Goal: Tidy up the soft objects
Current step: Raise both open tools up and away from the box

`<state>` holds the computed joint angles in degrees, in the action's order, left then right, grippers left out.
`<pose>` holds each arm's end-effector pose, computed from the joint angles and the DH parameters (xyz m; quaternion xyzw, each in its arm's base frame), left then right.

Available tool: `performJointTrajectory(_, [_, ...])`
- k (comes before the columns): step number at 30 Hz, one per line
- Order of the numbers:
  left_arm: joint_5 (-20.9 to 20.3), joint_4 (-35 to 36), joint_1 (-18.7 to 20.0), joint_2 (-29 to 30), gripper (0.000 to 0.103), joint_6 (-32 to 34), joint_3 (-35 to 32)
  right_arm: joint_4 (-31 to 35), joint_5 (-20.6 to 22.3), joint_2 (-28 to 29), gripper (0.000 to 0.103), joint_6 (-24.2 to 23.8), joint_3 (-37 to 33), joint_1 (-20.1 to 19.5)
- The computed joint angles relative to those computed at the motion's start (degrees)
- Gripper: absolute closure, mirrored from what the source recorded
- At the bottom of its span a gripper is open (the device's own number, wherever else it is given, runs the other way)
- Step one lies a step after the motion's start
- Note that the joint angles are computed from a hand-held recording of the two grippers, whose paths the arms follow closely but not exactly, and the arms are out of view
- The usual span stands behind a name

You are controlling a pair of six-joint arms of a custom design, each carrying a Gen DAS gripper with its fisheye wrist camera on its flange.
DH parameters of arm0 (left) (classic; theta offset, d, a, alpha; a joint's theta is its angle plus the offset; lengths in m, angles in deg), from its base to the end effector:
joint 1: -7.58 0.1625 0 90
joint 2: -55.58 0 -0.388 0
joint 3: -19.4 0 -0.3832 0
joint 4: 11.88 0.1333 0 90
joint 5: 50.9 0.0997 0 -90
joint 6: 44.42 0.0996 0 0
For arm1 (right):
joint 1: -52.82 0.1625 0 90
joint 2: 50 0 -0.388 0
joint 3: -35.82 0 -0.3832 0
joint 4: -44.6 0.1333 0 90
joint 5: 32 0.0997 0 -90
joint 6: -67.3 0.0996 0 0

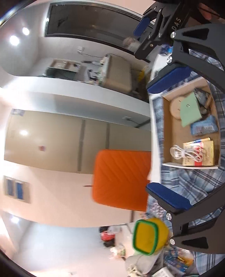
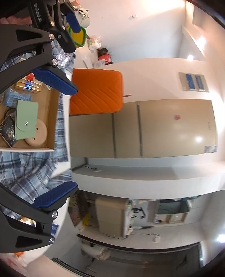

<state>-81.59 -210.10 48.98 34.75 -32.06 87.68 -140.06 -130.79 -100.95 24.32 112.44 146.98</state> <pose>-0.3914 -0.6370 0.0804 0.1646 0.7730 -0.5505 0.2689 0.1698 -0.7070 0.3556 0.2888 -0.7705 0.5116 0.2472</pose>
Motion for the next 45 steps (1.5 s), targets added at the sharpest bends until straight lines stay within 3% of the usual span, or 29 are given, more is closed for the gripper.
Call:
performJointTrajectory(4, [0.02, -10.04, -2.35, 0.38, 0.001, 8.06, 0.32, -4.12, 3.03, -3.83, 0.0, 0.59, 4.39, 0.31])
performJointTrajectory(14, [1.01, -22.17, -7.26, -2.06, 0.001, 16.68, 6.36, -9.37, 5.68, -13.56, 0.0, -0.61, 15.14, 2.14])
performJointTrajectory(20, [1.06, -28.01, -8.65, -3.1, 0.001, 16.87, 12.38, -13.79, 7.23, -17.92, 0.0, -1.23, 22.32, 1.41])
performJointTrajectory(25, [2.56, -33.22, -9.5, -2.45, 0.001, 19.04, 15.35, -14.33, 11.97, -20.74, 0.0, -1.42, 26.74, -0.76])
performJointTrajectory(33, [3.04, -38.04, -9.48, -0.95, 0.001, 20.54, 17.97, -21.39, 17.28, -20.47, 0.0, -2.96, 32.26, -4.79])
performJointTrajectory(41, [3.71, -38.68, -7.85, 1.9, 0.001, 19.15, 18.23, -26.36, 19.54, -18.83, 0.0, -2.05, 34.47, -7.85])
performJointTrajectory(45, [4.14, -42.54, -7.26, 4.02, 0.001, 22.54, 16.78, -27.63, 20.86, -17.56, 0.0, -1.77, 34.47, -9.32])
